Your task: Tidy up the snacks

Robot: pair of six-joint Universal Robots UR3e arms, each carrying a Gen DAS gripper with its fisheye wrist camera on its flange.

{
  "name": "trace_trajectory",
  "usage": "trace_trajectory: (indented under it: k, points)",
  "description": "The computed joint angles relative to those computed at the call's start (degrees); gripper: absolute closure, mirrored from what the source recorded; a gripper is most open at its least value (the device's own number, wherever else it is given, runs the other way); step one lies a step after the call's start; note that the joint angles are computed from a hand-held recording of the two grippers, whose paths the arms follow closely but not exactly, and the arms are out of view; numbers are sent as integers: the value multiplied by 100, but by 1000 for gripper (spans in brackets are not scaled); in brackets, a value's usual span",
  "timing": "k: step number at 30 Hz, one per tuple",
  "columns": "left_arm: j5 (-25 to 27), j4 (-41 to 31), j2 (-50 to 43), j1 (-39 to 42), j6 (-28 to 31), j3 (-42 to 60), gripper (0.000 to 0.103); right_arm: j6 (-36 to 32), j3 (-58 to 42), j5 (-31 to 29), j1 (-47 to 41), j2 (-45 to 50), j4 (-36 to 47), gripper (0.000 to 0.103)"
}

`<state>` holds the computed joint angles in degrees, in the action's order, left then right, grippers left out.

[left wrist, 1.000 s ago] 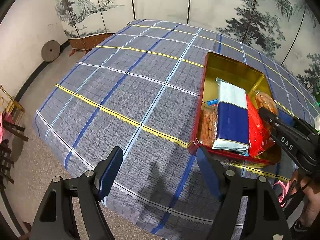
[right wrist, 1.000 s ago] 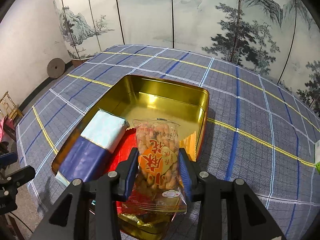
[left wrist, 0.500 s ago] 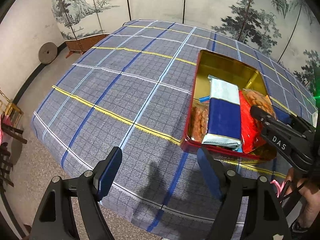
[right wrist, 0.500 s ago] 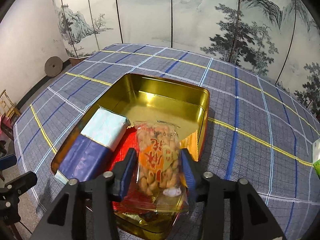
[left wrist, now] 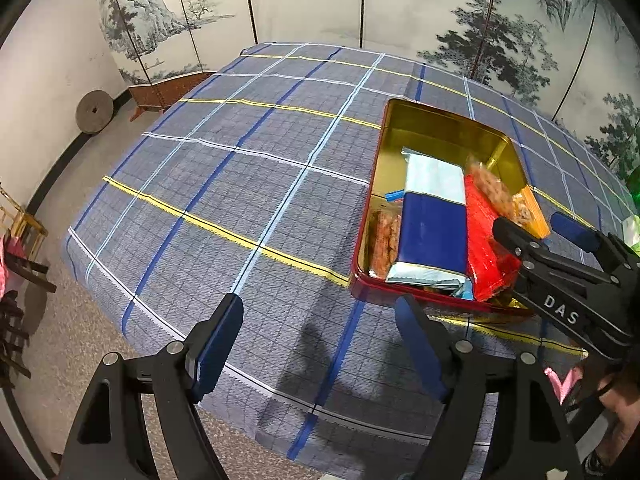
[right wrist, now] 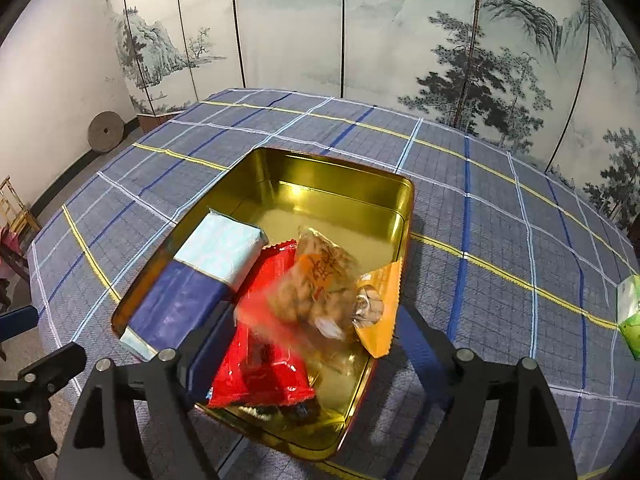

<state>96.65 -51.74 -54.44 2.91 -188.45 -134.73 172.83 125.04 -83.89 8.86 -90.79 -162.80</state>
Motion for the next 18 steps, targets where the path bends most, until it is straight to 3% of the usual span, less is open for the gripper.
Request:
trace_trajectory:
  k: [18]
  points:
    - [367, 205, -611, -744, -481, 281, 27, -169, 516, -105, -403, -1461, 1152, 19]
